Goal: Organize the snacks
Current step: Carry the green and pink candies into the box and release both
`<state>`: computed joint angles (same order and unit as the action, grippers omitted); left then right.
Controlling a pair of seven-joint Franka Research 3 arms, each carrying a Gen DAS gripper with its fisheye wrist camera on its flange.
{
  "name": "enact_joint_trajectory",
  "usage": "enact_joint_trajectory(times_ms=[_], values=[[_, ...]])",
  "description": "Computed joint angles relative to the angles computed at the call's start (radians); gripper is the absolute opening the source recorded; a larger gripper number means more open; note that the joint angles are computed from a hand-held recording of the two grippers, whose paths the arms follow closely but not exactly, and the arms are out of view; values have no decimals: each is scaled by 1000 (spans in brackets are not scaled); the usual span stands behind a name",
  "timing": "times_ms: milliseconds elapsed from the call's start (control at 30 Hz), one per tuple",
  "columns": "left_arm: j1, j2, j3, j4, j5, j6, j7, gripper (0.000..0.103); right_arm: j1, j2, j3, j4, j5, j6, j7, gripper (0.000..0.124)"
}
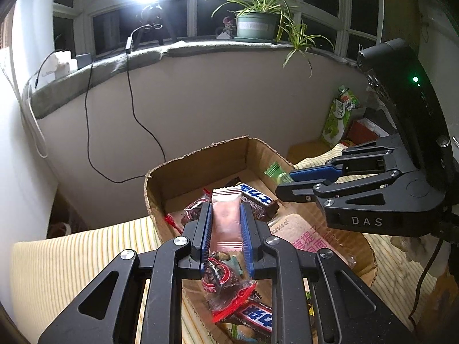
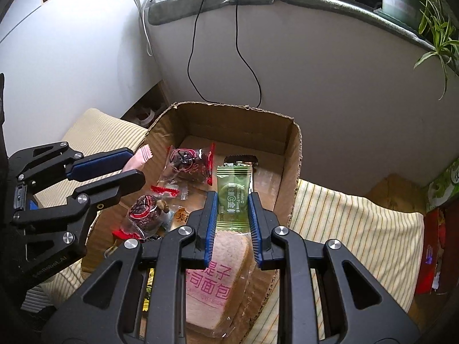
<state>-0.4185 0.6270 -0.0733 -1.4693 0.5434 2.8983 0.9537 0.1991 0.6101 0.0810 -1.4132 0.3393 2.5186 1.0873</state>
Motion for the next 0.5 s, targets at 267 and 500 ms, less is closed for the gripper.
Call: enact_joint_trajectory(times_ms=[267,500], values=[[-2,-3,1,-2,0,-4,-3,19,2,-12,2,-18,5,13,-11,23],[-5,-16,7,-20,10,2,-17,27,3,-27,0,-39,5,21,-6,26]])
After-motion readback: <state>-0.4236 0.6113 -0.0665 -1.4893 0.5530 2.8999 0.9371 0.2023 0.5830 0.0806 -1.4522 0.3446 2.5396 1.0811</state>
